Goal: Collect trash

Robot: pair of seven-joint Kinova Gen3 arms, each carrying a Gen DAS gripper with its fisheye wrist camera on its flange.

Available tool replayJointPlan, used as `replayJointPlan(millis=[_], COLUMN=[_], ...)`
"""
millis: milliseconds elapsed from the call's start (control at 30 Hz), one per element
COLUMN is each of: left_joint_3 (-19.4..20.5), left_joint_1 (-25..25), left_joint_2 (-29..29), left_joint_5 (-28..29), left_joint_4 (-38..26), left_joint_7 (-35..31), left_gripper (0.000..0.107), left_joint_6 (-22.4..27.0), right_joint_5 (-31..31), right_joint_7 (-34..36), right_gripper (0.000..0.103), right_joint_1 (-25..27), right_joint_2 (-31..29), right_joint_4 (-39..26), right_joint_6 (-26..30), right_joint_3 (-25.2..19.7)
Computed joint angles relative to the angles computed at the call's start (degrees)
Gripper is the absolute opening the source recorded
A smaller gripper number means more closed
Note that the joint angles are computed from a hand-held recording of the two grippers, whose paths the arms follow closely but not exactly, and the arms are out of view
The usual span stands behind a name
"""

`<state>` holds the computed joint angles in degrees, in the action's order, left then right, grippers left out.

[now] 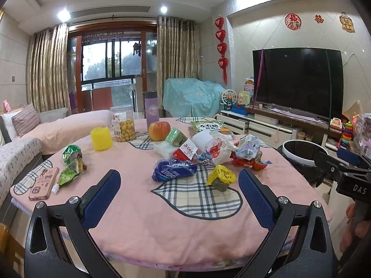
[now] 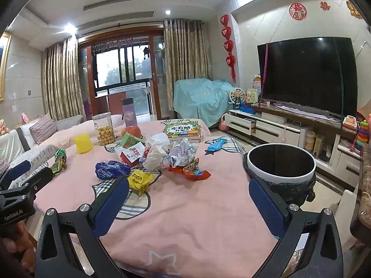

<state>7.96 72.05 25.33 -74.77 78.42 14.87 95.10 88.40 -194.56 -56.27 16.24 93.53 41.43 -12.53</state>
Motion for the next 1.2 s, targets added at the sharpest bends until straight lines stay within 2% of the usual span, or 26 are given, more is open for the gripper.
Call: replayJointPlan(millis=[633,1200], left_joint_3=[0.14,0.08], left_joint_1=[-0.30,-0.71], left_joint_2=[-0.11,-0.18], left_joint_5=[0.48,1.38], left_joint_4=[0.34,0.49], left_joint_7=[-0.06,-0.09], left_gripper=[0.103,0.103], left_joint_6=[-0.62,-0.62], right_joint_5=[0.31,-1.65], right_joint_7=[-1.44,0.62], right_gripper=[0.103,0.103], right_joint_1=[0.78,0.98], right_joint_2=[-0.76,-0.75], right_joint_4=[0.90,0.25], right_joint_6=[-1.41,-2.57], right_joint_3=[-0.40,-0.34])
